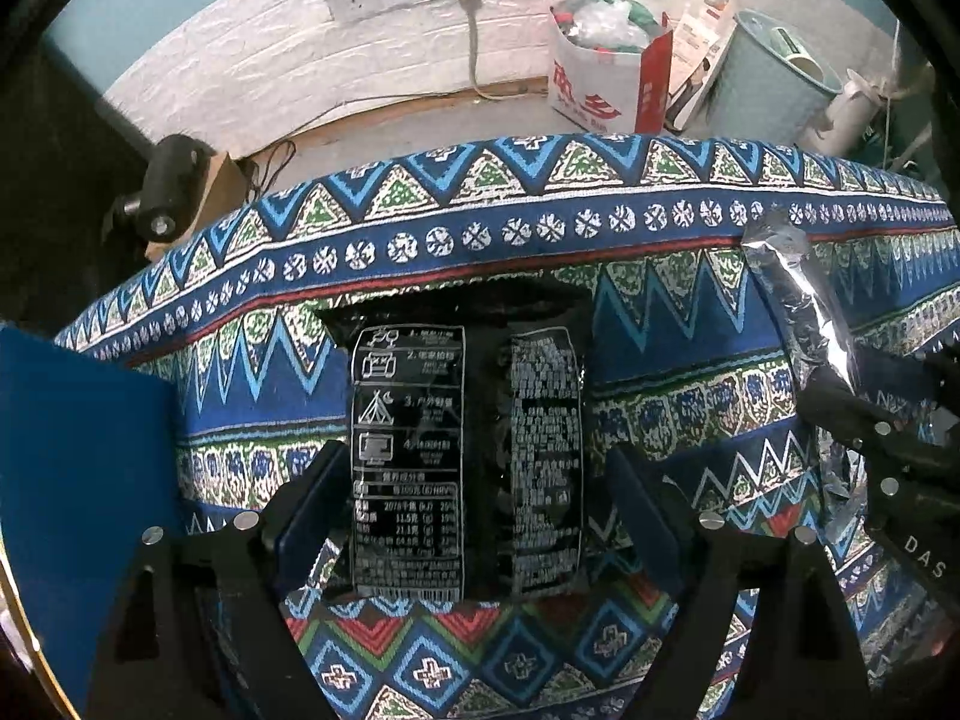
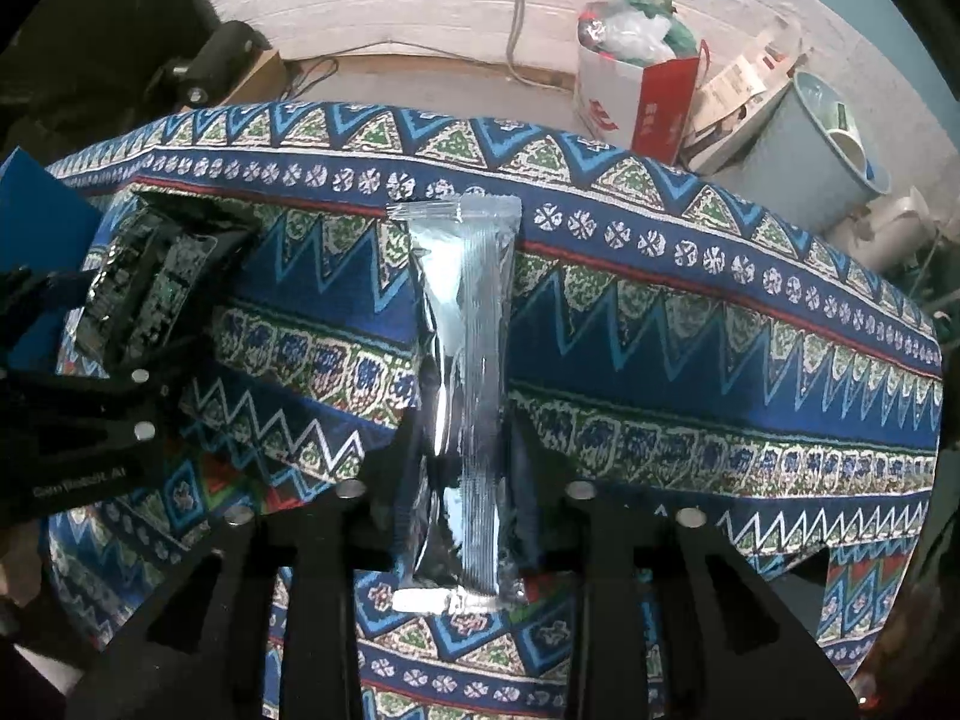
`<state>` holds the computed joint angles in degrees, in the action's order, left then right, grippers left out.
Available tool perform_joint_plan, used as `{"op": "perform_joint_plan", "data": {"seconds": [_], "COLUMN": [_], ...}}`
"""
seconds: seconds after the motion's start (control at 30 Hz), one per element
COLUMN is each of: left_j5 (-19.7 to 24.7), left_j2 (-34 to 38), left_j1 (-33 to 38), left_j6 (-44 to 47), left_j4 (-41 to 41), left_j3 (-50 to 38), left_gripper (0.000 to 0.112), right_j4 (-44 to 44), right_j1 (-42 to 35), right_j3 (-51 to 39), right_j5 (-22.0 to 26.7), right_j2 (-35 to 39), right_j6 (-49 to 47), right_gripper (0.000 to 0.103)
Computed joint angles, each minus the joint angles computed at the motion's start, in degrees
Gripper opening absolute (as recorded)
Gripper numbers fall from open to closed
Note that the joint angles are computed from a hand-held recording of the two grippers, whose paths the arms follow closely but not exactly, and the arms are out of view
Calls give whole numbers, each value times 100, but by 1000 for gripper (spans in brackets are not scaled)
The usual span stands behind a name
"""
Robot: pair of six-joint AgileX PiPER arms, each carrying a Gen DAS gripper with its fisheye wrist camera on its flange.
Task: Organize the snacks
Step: 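Grasp the black packet with the left tool while the right tool grasps the silver packet, then carry both packets over the cardboard box and release them inside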
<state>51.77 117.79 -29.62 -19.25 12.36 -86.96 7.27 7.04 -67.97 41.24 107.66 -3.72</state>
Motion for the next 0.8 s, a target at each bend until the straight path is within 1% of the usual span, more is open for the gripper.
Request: {"op": "perform_joint_plan", "data": {"seconds": [0.07,0.13,0.17,0.2,0.23,0.27,0.3,0.43,0.53,0.67,0.8], "left_j5": [-68,-208,-311,-364,-432,-471,-496,-554,-590,-624,-622], "left_j2": [-9,-57,-120,-147,-200,-244,-247,-384,-553,-935,-1317], "left_j1": [-16,18,37,84,116,168,236,244,258,220,251], "left_j6": [-19,15,-16,-7,53,182,294,162,205,152,237], "left_j4": [21,-61,-44,-19,-66,-185,-278,-44,-89,34,-23], "left_j3": [24,83,168,192,253,293,285,442,595,868,1096], "left_gripper": [87,86,80,70,66,61,58,58,58,58,58], "right_j4": [3,-49,-83,-234,-372,-550,-594,-598,-647,-622,-562], "right_j1": [-14,3,24,78,134,208,241,301,359,436,496], "right_j3": [-64,-103,-120,-95,-102,-121,-108,-87,-65,-29,7], "right_j5": [-23,-60,-81,-177,-192,-201,-212,-182,-145,-66,18], "right_j2": [67,139,177,173,185,191,177,132,49,-180,-440], "right_j6": [-14,57,84,169,246,353,386,375,410,428,477], "right_gripper": [39,39,39,39,37,27,26,25,25,25,25]}}
